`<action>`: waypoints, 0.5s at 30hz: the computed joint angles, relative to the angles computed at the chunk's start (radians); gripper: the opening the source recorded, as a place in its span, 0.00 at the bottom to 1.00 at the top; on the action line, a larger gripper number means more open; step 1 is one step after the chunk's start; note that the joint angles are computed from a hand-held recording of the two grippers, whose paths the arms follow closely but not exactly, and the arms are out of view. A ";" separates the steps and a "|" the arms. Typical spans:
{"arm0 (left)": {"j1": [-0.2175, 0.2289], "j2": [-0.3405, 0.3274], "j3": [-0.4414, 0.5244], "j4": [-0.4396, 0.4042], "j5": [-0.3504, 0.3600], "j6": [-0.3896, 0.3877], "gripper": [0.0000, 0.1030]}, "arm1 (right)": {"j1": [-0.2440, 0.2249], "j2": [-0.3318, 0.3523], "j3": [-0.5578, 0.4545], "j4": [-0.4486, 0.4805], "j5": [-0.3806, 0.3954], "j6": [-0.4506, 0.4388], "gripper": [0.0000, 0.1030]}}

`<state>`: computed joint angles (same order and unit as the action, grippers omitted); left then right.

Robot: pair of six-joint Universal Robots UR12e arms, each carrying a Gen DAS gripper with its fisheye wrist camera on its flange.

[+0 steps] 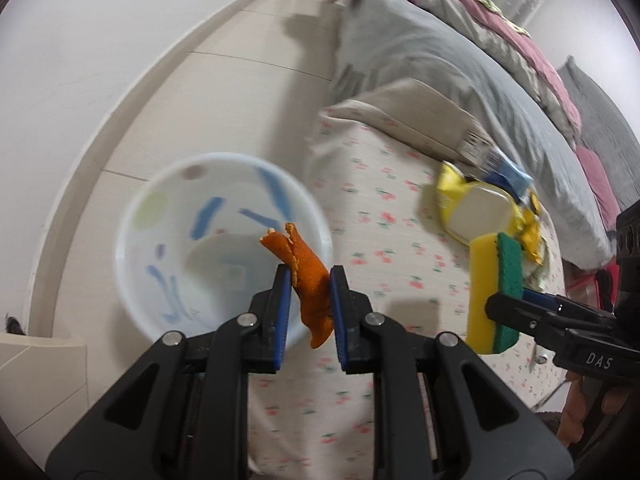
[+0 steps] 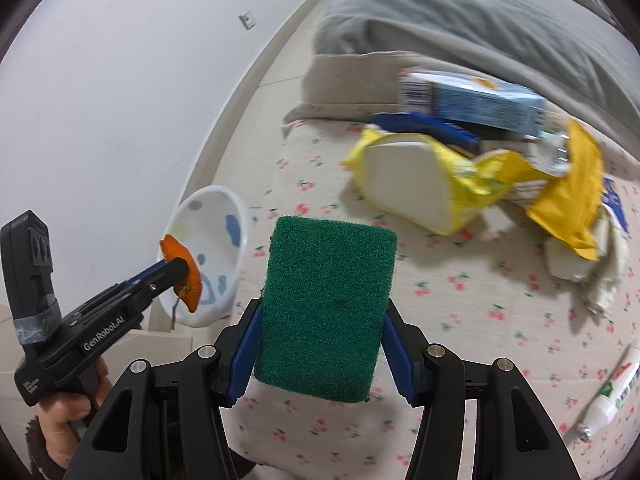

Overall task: Collect trash
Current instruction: 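Carry the orange glove with the left tool over the white bin and release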

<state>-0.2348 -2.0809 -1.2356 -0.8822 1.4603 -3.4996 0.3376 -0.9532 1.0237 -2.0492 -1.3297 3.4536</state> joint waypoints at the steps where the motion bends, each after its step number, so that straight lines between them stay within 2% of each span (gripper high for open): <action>1: 0.008 0.006 -0.011 0.002 0.007 -0.009 0.20 | 0.004 0.008 -0.012 0.005 0.002 -0.003 0.56; 8: 0.042 0.023 -0.046 0.005 0.026 -0.026 0.21 | 0.031 0.074 -0.107 0.042 0.024 -0.018 0.56; 11: 0.045 0.026 -0.048 -0.006 0.070 -0.018 0.35 | 0.041 0.102 -0.147 0.055 0.030 -0.022 0.56; 13: 0.045 0.033 -0.056 -0.004 0.109 -0.015 0.59 | 0.048 0.123 -0.176 0.064 0.033 -0.021 0.56; 15: 0.045 0.039 -0.063 -0.006 0.145 -0.024 0.73 | 0.052 0.140 -0.201 0.073 0.035 -0.023 0.56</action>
